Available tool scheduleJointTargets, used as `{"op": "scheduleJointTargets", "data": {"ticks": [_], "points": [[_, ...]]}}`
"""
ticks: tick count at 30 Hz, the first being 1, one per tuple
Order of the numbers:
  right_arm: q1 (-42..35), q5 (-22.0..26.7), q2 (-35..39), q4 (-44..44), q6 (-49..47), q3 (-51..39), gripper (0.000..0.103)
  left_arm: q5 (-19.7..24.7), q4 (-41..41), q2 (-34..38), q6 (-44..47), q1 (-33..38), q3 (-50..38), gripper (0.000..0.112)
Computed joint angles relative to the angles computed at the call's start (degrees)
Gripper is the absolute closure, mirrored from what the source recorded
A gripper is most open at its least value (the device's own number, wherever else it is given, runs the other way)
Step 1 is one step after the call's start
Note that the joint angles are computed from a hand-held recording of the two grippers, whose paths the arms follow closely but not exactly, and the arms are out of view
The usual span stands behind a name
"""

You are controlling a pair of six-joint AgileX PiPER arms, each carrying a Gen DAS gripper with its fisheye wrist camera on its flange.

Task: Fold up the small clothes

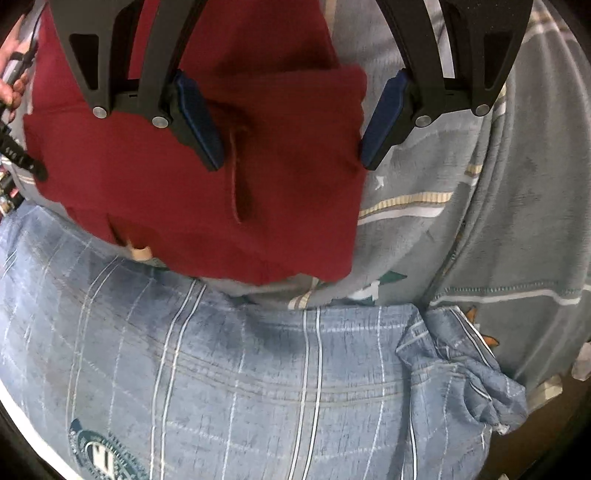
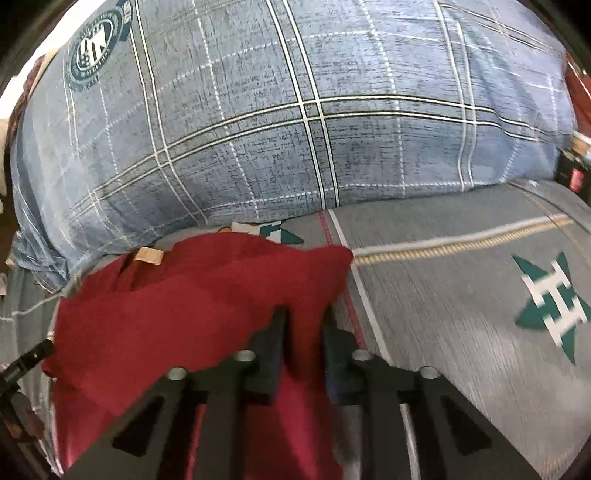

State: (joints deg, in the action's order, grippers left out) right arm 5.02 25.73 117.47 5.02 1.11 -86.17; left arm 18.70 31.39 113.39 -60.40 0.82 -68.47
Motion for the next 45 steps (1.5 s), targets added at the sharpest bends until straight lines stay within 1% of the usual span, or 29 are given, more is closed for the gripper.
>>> {"op": "scheduleJointTargets", "data": {"ticks": [2,4,5,6,8,9,10,11,12,13,14,15,17,19,20,23,24,25,26,27,30,32,34,37,41,44,45], "points": [[0.51,-0.87,0.63,-3.79,3.15,-0.58,0.090,-0.73,-3.72,1.36,4.01,0.89,-0.92,0.031],[1.34,-2.12,0.72,-12.58,11.86,-0.39,0.090,-3.35,-11.26,2.49,10.27,2.42,-0.67,0.030],[1.30,-1.85,1.03,-15.32,14.51,-0.70,0.090,-3.72,-12.56,2.74,11.40,2.84,-0.97,0.028],[0.70,-0.97,1.61,-15.78,15.71,-1.23,0.090,-4.04,-11.57,2.87,10.65,2.96,-1.04,0.027],[-0.52,-1.55,1.34,-11.18,13.08,-0.62,0.089,-3.31,-9.40,3.13,9.05,2.76,-1.52,0.027],[-0.58,-0.37,0.83,-10.71,12.77,-0.82,0.087,-3.32,-7.82,3.28,7.27,2.60,-1.56,0.027],[-0.45,-0.09,0.25,-11.61,13.89,-0.65,0.081,-3.36,-6.93,3.49,6.08,2.52,-1.68,0.027],[-0.24,-0.98,-1.52,-13.78,16.58,0.92,0.078,-3.28,-6.26,3.28,5.18,2.32,-1.47,0.027],[-0.19,-2.28,-3.26,-13.96,16.98,2.50,0.076,-3.03,-5.21,3.32,3.99,2.07,-1.58,0.027],[-0.21,-3.30,-4.45,-12.11,15.09,3.52,0.069,-2.90,-4.44,3.46,3.24,1.93,-1.72,0.027],[-0.01,-4.63,-5.98,-8.29,10.90,4.94,0.062,-2.78,-2.98,3.95,1.94,1.80,-2.15,0.027],[0.07,-5.04,-6.88,-3.35,5.17,5.61,0.060,-2.55,-1.19,2.91,-0.01,1.22,-1.08,0.027],[1.30,-4.12,-7.38,3.15,-4.03,5.62,0.059,-2.12,1.72,2.86,-2.39,0.64,-0.97,0.027],[2.76,-1.30,-5.56,5.12,-7.64,3.08,0.060,-1.97,2.48,2.27,-2.89,0.38,-0.38,0.027],[3.48,0.14,-4.66,4.68,-8.06,1.92,0.061,-2.09,2.21,2.41,-2.53,0.49,-0.49,0.027],[5.27,2.18,-1.87,-3.00,-3.08,-0.62,0.061,-2.33,1.85,2.09,-2.17,0.52,-0.12,0.026],[5.47,3.75,-0.49,-6.09,-0.41,-1.95,0.061,-2.39,1.82,2.08,-2.02,0.56,-0.08,0.026],[5.13,5.81,1.45,-6.89,0.33,-3.64,0.060,-2.47,1.98,2.08,-2.06,0.60,-0.07,0.026],[4.64,5.58,1.90,-5.39,-0.80,-3.63,0.059,-2.54,2.22,2.03,-2.22,0.60,0.03,0.026],[4.13,3.99,1.78,-3.71,-1.94,-3.04,0.059,-2.56,2.23,2.00,-2.24,0.61,0.07,0.026],[4.78,5.32,1.01,-6.27,1.15,-3.03,0.058,-2.64,1.55,1.87,-1.53,0.74,0.19,0.026],[5.15,4.55,-1.12,-5.93,0.10,-0.34,0.056,-2.39,1.72,1.80,-1.92,0.64,0.13,0.026],[5.25,4.77,-2.70,-5.54,-0.88,1.65,0.055,-2.28,2.31,1.72,-2.57,0.53,0.20,0.026],[5.87,5.26,-5.22,-9.08,0.71,4.64,0.055,-2.45,1.91,1.60,-2.14,0.63,0.37,0.026],[6.47,7.30,-5.44,-13.34,2.59,5.08,0.055,-2.45,2.98,1.62,-2.84,0.53,0.45,0.026],[6.57,4.17,-5.31,-14.92,3.40,6.75,0.051,-2.65,4.18,1.46,-3.83,0.46,0.79,0.026],[6.72,4.41,-5.24,-15.31,3.97,6.49,0.051,-2.79,3.42,1.18,-3.04,0.54,1.09,0.026]]}}
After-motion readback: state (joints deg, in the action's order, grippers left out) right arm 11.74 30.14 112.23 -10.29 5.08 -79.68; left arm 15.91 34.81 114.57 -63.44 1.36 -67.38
